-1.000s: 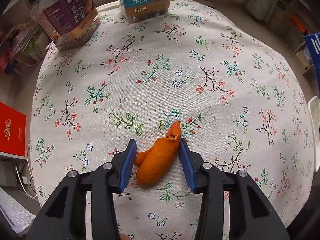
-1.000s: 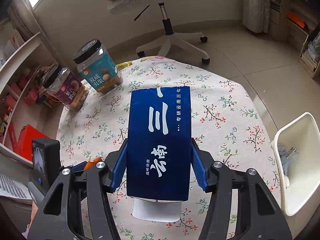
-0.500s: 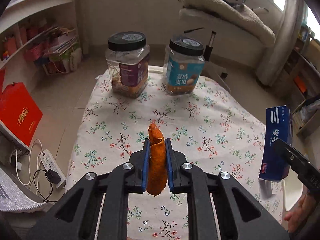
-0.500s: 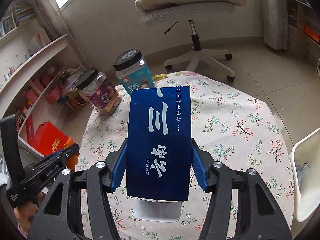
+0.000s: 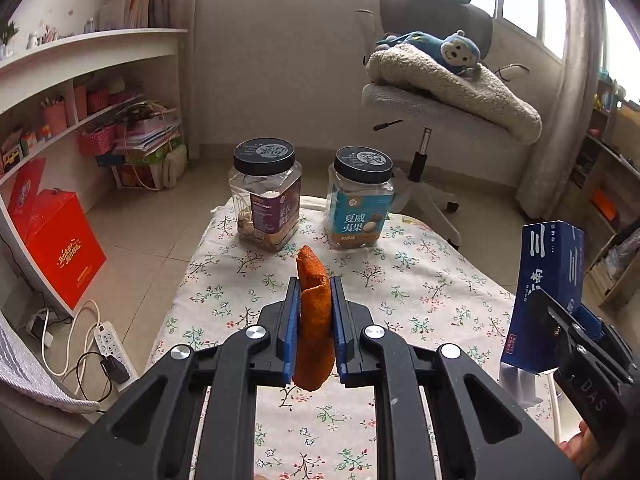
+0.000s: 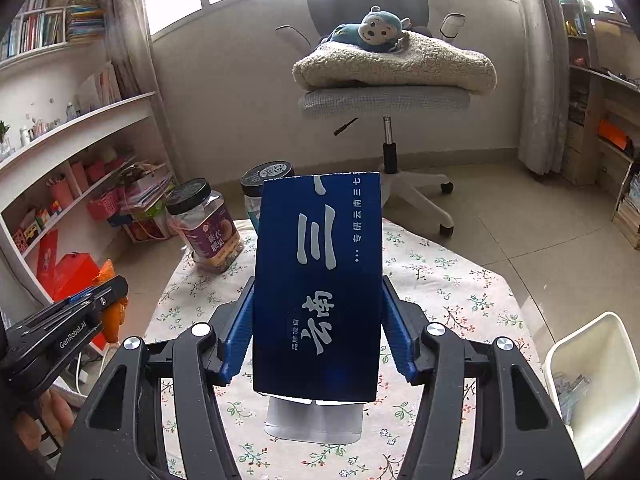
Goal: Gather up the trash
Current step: 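Carry orange peel and blue box over the white bin and open both tools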
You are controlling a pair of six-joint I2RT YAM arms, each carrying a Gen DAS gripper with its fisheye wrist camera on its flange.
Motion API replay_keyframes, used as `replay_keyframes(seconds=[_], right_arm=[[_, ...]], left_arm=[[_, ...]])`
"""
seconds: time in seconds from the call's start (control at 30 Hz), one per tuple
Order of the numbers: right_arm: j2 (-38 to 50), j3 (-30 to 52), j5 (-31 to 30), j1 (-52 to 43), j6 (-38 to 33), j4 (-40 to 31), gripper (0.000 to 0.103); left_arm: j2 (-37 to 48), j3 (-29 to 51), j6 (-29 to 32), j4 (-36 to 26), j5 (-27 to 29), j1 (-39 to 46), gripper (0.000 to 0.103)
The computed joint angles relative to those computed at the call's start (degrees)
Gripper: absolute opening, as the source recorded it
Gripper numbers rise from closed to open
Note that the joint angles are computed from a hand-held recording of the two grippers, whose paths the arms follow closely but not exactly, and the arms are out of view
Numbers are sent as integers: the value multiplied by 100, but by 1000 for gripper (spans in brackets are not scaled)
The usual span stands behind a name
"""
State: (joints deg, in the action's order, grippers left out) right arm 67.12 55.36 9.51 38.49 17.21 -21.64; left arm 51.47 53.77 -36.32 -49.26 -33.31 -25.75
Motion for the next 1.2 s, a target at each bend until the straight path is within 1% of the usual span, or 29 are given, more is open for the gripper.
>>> replay_keyframes(seconds=[0.13, 0.3, 0.6, 0.73, 0.9, 1.13, 1.2], right_arm=[[-190, -56, 151, -120, -152, 1, 55], [-456, -124, 195, -364, -294, -75, 55], [-1024, -205, -74, -1336, -546, -373, 55], [-1205, -204, -477, -2178, -695, -570, 56], [-1315, -208, -1050, -3446, -915, -741, 56], [-1056, -30, -1871, -5249, -1107, -896, 57], [-910, 59, -2073, -5683, -1125, -958, 61]], left_arm=[[216, 177, -263, -14, -213, -401, 15], [542, 458, -573, -48, -450, -877, 15], [1235, 953, -981, -13, -845, -1733, 15], [1627, 1181, -1101, 82, -937, -2030, 15], [2199, 1519, -1091, 293, -911, -2288, 15], [3086, 2028, -1067, 616, -745, -2686, 15], [3354, 2200, -1024, 708, -694, -2831, 15]])
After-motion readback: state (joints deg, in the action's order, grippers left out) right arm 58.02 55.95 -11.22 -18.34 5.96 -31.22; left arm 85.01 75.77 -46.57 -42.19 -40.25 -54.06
